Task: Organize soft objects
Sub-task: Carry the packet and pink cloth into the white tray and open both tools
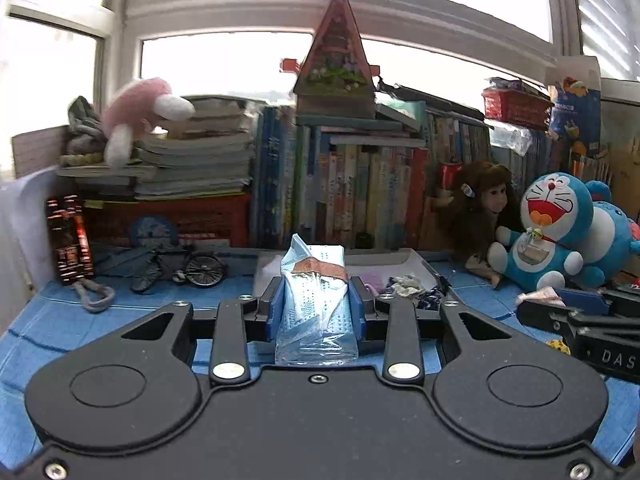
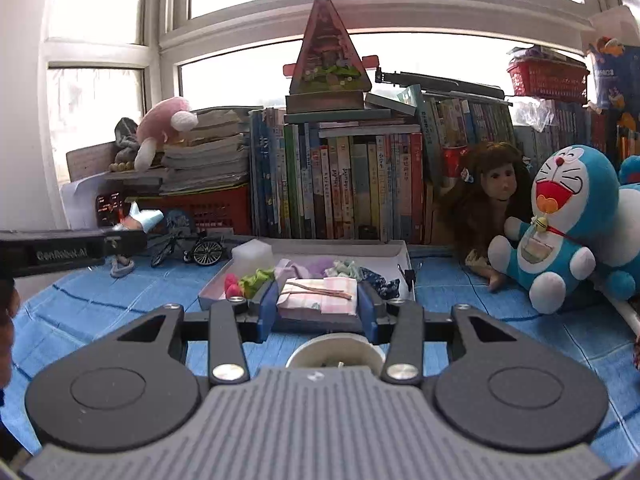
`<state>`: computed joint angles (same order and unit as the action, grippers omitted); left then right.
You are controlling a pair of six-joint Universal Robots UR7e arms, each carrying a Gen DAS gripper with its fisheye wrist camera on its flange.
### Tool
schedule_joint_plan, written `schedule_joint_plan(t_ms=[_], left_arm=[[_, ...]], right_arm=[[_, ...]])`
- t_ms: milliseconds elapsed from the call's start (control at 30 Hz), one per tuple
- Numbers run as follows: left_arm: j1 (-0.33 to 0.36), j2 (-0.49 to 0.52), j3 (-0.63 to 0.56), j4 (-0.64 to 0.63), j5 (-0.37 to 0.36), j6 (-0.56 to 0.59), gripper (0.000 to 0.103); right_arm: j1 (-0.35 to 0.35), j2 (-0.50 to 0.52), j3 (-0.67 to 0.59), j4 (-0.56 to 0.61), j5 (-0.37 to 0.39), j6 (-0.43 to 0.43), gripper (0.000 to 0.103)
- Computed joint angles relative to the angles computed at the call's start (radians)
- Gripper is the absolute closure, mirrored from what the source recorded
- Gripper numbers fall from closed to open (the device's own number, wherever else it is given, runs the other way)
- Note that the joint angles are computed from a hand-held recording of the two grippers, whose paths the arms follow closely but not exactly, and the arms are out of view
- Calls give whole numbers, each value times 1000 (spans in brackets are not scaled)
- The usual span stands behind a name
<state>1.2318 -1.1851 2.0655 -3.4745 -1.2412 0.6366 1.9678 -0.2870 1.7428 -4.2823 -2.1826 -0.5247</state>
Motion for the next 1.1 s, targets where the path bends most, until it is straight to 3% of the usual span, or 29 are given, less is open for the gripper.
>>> schedule_joint_plan(t_ms=[400,633,933,1100], left_arm=[[-32,198,-299,191,118,-38,71],[-9,309,-524,439,167,-147,71],[21,461,-783,724,208,-245,71],[31,524,-871,789,211,-256,71]], right_arm=[[-53,-73,-135,328,-8,57,55],[-95,-106,-224,562,9,168,55],[-149,-78,-400,889,8,327,55],[-159,-31,-491,974,4,306,55]])
